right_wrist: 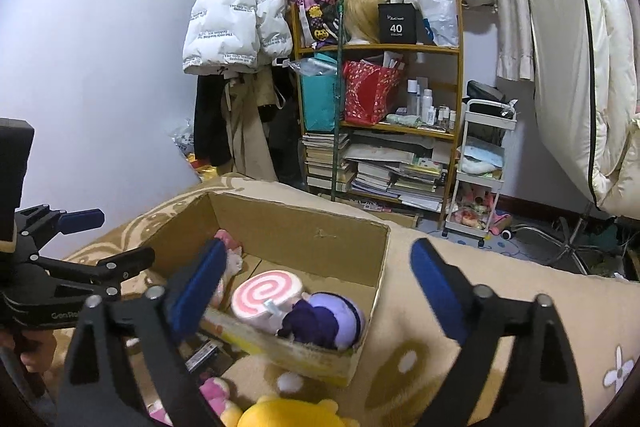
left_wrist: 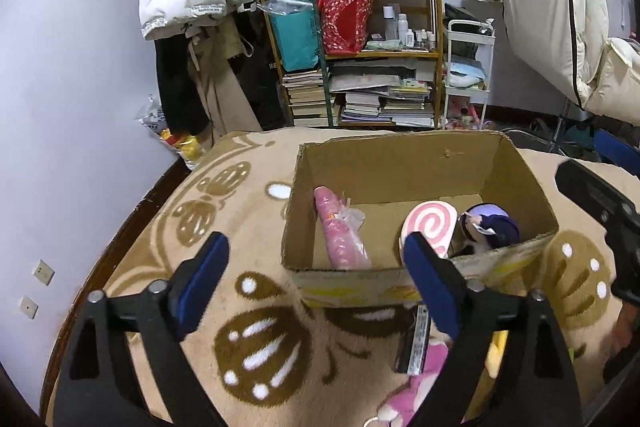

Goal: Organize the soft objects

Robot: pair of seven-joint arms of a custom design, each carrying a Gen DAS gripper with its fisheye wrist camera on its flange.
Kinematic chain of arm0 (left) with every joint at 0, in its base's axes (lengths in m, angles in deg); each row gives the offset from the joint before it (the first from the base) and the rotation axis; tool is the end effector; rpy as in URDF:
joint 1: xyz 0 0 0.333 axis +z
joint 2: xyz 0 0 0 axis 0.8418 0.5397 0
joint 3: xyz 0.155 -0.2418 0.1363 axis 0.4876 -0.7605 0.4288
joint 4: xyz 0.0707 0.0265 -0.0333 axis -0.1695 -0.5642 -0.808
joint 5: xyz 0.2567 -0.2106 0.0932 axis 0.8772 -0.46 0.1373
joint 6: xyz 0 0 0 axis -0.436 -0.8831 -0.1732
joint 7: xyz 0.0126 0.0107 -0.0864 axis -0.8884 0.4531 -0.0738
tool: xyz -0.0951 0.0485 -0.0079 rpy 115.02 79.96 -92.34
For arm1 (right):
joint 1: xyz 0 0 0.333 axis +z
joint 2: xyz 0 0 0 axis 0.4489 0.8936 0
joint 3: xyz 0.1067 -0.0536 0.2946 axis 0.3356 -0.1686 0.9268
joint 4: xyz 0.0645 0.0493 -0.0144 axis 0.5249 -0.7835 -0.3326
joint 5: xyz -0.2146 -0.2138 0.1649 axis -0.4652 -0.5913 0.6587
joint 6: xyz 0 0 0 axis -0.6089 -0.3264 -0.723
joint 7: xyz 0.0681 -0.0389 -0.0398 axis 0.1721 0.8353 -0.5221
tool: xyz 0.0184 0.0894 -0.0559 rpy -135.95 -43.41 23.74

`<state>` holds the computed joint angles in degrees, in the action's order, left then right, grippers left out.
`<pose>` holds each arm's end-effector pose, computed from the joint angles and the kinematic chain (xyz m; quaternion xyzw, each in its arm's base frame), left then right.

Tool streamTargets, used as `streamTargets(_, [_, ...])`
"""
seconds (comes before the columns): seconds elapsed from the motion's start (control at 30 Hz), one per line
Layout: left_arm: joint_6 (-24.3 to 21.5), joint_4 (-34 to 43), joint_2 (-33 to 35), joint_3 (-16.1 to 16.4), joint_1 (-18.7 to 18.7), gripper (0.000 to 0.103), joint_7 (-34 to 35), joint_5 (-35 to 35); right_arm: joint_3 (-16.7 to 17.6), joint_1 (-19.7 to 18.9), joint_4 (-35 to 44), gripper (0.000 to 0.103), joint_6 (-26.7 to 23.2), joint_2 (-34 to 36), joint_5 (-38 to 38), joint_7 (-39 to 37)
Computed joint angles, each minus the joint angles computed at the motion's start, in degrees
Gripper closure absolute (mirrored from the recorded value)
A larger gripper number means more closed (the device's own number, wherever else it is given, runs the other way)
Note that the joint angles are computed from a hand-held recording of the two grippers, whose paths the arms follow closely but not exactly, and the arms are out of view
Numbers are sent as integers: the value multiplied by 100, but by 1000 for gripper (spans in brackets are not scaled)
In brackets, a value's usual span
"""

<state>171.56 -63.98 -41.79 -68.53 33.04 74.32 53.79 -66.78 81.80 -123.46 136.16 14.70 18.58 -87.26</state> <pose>0.5823 -0.3281 0.4916 -0.3883 0.8268 -0.3263 0.2430 0.4821 0.5271 0.4821 -0.4700 0.7222 -0.4079 0.3019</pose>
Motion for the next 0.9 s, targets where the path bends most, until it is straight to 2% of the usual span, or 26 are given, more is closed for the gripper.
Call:
streamTargets(0.17, [110, -477, -446, -12, 98, 7, -79, -51, 59, 116, -15, 0, -79, -99, -15, 39])
streamTargets(0.33, [136, -922, -891, -251, 405, 3, 15, -339, 131, 230, 68, 0, -167, -130, 53, 46])
streamTargets(0.47, [31, -1107, -1148, -528, 690, 3, 356, -769, 161, 319, 174, 0, -286, -124, 136, 41])
streamTargets(0.67, [-113, -1350, -1449, -597, 773, 3, 485, -903, 174, 484, 348, 0, -540, -94, 249, -29])
streamTargets(0.9, [-332, -1386, -1497, -626, 767, 3, 417, -787, 300, 486, 103, 0, -501, -262, 492, 185])
